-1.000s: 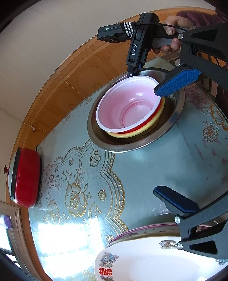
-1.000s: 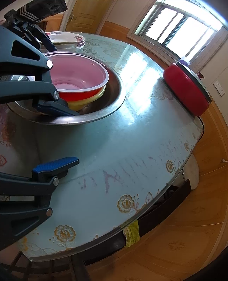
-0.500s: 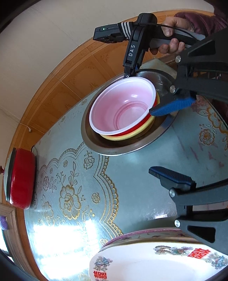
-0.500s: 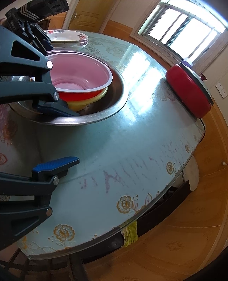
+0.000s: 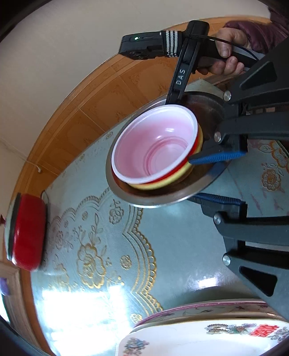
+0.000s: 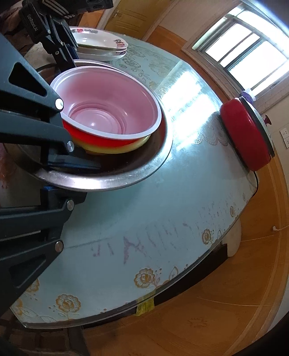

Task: Organize plates and bowls
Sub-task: 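Open the left tool at the steel bowl rim while the right tool moves to its opposite rim, then grasp the steel bowl rim with both tools and lift it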

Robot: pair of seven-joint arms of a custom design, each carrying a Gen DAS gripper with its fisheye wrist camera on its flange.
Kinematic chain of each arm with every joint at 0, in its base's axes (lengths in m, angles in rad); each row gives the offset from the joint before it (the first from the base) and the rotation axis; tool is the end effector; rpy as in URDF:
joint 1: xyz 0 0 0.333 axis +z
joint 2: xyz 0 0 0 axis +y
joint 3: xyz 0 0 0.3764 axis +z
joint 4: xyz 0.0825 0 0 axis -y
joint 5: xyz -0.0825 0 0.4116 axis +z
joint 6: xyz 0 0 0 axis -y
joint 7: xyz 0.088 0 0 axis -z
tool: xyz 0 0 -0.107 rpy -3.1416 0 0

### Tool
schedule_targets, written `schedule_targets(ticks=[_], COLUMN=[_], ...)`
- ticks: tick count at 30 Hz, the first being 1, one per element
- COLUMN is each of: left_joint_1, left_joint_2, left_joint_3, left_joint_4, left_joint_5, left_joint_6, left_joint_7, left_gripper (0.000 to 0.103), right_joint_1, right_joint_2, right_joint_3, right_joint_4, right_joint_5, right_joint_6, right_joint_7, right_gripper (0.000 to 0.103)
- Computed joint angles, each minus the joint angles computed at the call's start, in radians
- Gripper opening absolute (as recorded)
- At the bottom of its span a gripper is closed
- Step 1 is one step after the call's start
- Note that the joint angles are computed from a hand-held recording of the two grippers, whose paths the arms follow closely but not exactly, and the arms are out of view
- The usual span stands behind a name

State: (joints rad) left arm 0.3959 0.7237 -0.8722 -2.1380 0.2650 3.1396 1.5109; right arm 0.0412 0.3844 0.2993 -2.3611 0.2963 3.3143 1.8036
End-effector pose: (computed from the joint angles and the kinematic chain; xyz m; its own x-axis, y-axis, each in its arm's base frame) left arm 0.5907 -0.2753 0.2638 -0.4614 -0.7846 0.4142 -0.8370 0.2301 -0.4965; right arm 0.5590 0.1606 0.2646 -0.1594 -0.9300 -0.3311 -0.8490 0.3003 -0.4347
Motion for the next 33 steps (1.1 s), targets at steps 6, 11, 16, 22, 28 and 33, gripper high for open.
schedule_targets(ticks=[6, 11, 16, 22, 28, 33], left_joint_1=[0.001, 0.032, 0.025, 0.018, 0.039, 0.047], left_joint_2=[-0.006, 0.008, -0.009, -0.027, -0.026, -0.042], left_joint_3=[0.002, -0.025, -0.015, 0.0, -0.008, -0.001], left_joint_4=[-0.005, -0.019, -0.029, -0.041, -0.052, -0.063], left_joint_5=[0.005, 0.038, 0.071, 0.111, 0.17, 0.212], left_joint_6=[0.015, 0.038, 0.057, 0.082, 0.114, 0.133], left_joint_7=[0.0, 0.002, -0.022, -0.038, -0.07, -0.108], left_gripper=[0.023, 0.025, 0.029, 0.029, 0.029, 0.03], right_joint_1=[-0.044, -0.033, 0.029, 0.195, 0.341, 0.355], right_joint_2=[0.008, 0.001, -0.01, -0.013, -0.028, -0.035], right_joint_3=[0.046, 0.033, -0.025, -0.168, -0.288, -0.286], right_joint_4=[-0.008, -0.026, -0.028, -0.016, -0.02, -0.018], right_joint_5=[-0.012, -0.045, -0.06, 0.002, 0.085, 0.122], right_joint_6=[0.024, 0.051, 0.061, 0.039, 0.06, 0.071], right_joint_7=[0.003, 0.027, 0.035, -0.008, -0.079, -0.111], right_gripper=[0.008, 0.008, 0.008, 0.008, 0.008, 0.008])
